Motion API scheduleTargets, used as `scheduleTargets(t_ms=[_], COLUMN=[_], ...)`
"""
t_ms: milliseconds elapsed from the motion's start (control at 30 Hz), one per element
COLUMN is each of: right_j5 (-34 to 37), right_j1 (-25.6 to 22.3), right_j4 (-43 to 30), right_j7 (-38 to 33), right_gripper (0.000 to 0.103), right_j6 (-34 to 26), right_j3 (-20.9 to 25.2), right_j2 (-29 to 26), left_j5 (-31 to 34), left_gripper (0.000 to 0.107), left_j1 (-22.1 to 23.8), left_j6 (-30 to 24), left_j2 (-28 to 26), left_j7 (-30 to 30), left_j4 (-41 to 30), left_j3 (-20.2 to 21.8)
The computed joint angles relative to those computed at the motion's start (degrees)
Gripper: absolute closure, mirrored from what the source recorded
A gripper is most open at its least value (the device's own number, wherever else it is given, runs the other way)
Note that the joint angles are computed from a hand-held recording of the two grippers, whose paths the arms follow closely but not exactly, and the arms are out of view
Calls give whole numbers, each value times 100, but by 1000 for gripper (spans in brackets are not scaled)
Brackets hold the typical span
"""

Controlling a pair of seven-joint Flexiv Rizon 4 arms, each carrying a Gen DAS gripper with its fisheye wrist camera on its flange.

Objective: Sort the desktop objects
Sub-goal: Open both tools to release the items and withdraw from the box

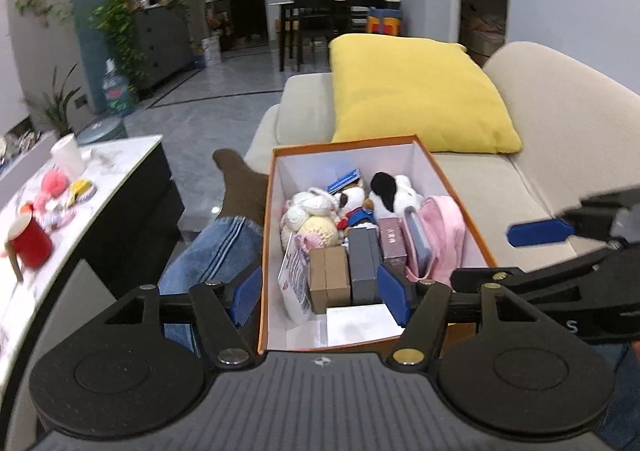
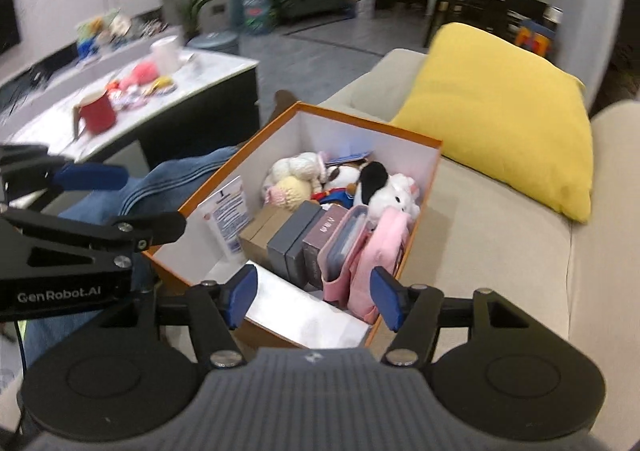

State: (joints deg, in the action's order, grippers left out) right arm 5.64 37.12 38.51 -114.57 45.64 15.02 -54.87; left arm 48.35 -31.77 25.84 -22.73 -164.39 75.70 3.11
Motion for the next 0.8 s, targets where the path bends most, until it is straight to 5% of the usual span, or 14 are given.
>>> scheduleTargets(t_ms=[367,800], right_j5=[-449,-494], right_j1=[123,18], right_j4=[751,280], right_j7=[937,1091], right_gripper=[29,28], right_j6=[1198,618], right_j3=[-272,-39], right_j2=[-30,-382], left_j5=[-363,-795], left_gripper=[32,32], left_j1=[169,237], left_j6=[299,333], left_j2=[-149,-427], left_j7=[-318,-213], left_j4=[293,176], left_j3=[7,121])
